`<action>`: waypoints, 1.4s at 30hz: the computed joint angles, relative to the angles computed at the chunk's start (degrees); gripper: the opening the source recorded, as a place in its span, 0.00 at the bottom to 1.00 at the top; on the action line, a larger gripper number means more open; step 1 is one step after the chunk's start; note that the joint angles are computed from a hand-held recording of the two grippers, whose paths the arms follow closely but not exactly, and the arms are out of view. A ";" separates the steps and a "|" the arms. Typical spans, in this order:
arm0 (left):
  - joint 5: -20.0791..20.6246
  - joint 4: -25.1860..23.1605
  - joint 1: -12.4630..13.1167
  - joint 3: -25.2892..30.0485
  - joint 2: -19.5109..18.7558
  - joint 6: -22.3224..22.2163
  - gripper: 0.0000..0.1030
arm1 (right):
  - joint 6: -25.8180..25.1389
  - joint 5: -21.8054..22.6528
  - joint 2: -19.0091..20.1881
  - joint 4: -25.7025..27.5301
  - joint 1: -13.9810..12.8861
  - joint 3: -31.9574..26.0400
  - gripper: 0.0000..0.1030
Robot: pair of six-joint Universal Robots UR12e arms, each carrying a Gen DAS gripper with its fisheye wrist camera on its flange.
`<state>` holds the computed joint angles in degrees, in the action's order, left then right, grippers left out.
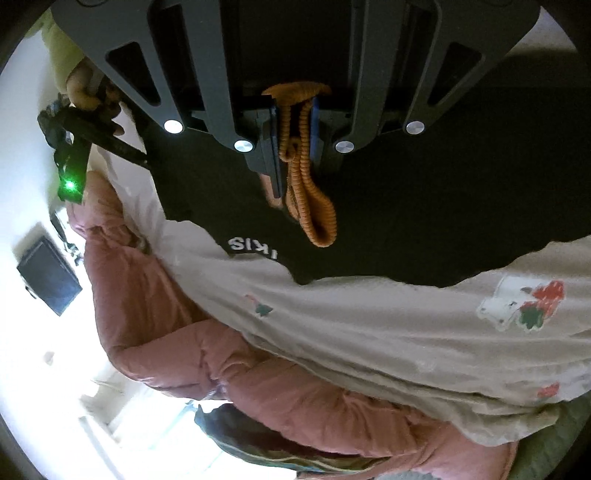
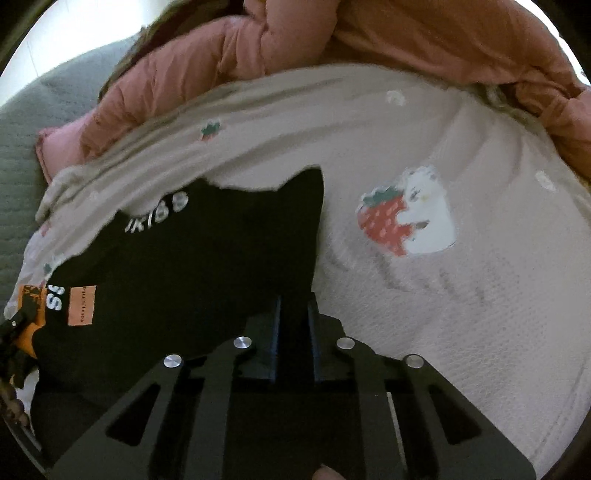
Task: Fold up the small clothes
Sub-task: 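Grasp the folded orange cuff with the left tool, then lay the cuff flat on the shirt body and open the left tool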
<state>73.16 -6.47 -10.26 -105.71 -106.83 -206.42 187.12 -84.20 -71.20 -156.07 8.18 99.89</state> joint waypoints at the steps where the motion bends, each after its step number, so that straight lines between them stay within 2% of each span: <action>1: 0.01 -1.31 -0.05 0.23 -0.14 -0.27 0.05 | 0.06 -0.51 0.17 -0.11 0.01 -0.10 0.10; 4: 2.16 -9.68 -0.31 1.43 -0.70 -1.02 0.08 | -0.15 -0.88 0.59 1.86 -0.01 -0.50 0.11; 5: 2.00 -10.84 -0.09 1.28 -0.85 -2.21 0.09 | -0.44 -1.38 0.70 2.02 0.13 -0.53 0.12; 7: 1.22 -10.38 0.39 0.75 -0.80 -3.70 0.10 | -1.08 -2.92 0.73 2.21 0.43 -0.59 0.17; 9: 3.00 -11.29 0.08 0.91 -0.45 -2.85 0.13 | -1.29 -5.20 0.74 2.57 0.78 -0.79 0.29; 10: 4.46 -11.40 -0.23 0.98 -0.33 -2.32 0.13 | -1.37 -5.56 0.60 2.45 0.77 -0.65 0.31; 13: 4.70 -11.52 -0.18 0.63 -0.12 -2.80 0.13 | -2.18 -8.37 -0.07 0.80 1.38 0.01 0.37; 16: 6.73 -11.97 -0.49 0.44 0.46 -2.49 0.13 | -4.08 -9.87 -1.01 -3.18 2.06 1.37 0.39; 20: 9.61 -11.29 -1.11 0.13 1.39 -1.78 0.13 | -7.75 -6.50 -2.39 -5.61 2.72 2.69 0.41; 22: 11.91 -9.95 -1.77 -0.17 2.10 -0.40 0.13 | -9.41 -4.06 -2.80 -5.13 3.12 2.81 0.41; 24: 13.64 -9.13 -2.65 -0.14 2.56 1.84 0.14 | -10.84 -1.75 -3.01 -3.88 3.66 2.73 0.47; 27: 15.28 -10.39 -3.86 0.63 2.44 4.86 0.22 | -13.03 1.11 -3.06 -2.89 4.79 2.56 0.49; 29: 15.61 -11.98 -4.23 1.18 2.09 5.66 0.23 | -13.85 2.14 -2.93 -2.37 5.45 2.29 0.50; 34: 15.99 -18.87 -4.41 2.33 1.21 5.53 0.28 | -15.13 2.87 -2.37 -0.57 6.46 1.50 0.54; 38: 16.31 -19.29 -4.55 1.94 1.28 5.36 0.28 | -14.94 2.85 -1.87 1.47 6.51 1.24 0.54; 42: 15.97 -19.29 -4.48 1.81 1.36 5.25 0.29 | -14.15 1.23 -0.70 6.25 6.44 0.21 0.57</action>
<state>89.13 -25.76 -14.74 -103.90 -105.47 -201.17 172.97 -82.97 -71.91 -149.82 14.62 100.09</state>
